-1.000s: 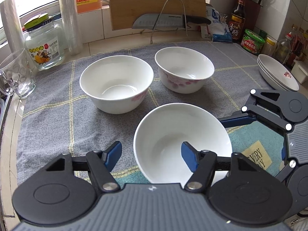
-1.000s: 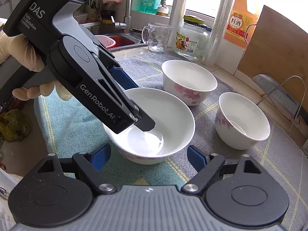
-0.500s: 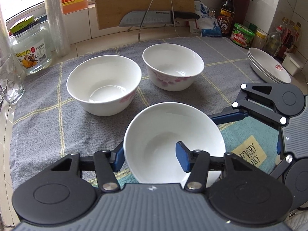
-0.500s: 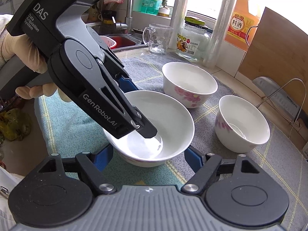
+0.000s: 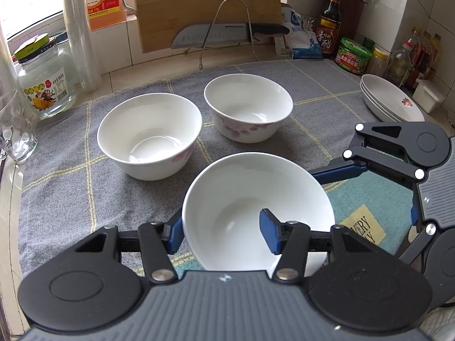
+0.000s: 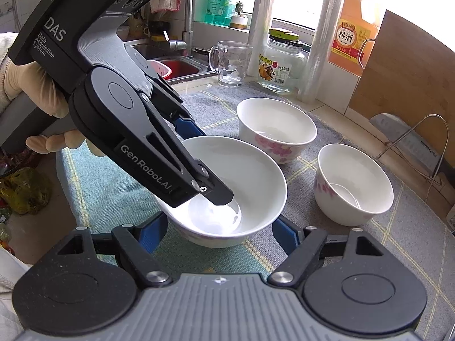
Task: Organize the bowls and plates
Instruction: 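Carry the white bowl with the left tool and set it beside the other bowls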
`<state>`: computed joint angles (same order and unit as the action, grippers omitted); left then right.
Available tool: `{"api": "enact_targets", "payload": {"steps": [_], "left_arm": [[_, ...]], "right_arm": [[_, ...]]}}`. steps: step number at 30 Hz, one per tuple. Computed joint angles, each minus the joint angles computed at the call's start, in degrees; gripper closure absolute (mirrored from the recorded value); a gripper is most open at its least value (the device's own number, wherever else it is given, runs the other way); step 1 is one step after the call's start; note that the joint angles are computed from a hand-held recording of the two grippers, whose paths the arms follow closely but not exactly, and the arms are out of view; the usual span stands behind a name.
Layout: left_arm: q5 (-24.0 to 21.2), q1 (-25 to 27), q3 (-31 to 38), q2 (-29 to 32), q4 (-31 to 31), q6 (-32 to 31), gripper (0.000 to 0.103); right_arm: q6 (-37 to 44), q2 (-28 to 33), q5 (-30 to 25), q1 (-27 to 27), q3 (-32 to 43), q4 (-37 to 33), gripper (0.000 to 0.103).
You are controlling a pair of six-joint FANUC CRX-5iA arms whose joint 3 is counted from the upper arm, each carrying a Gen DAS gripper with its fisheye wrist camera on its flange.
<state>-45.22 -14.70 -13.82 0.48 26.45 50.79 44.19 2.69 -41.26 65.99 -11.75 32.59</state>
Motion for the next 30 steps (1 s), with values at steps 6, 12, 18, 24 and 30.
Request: {"api": "enact_targets", "payload": {"steps": [6,12,18,24,30], "left_arm": [[0.4,-2.1,0.6,0.8,0.7,0.0,0.049],[0.8,-4.7,1.9,2.9,2.6,-1.2,0.049],[1.3,-7.4,3.6,5.7,4.7,-3.0,0.049],[1.3,-9.8,5.5,8.1,6.0,-3.9,0.049],[1.3,-11.4,7.0,9.9,6.2,-3.5,0.049]], "right_arm": [[-0.7,-1.9,-2.1,0.3,-1.4,0.5,0.019],[-2.9,-4.8,-5.1,0.6,-3.9,1.2,0.019],[-5.6,-7.7,-8.6,0.9,-6.1,1.7,0.019],[-6.9,-10.0,-11.3,1.0,-7.9,1.9,0.019],[-7.4,-12.0,-12.7,0.8,-9.5,1.0,0.019]]}}
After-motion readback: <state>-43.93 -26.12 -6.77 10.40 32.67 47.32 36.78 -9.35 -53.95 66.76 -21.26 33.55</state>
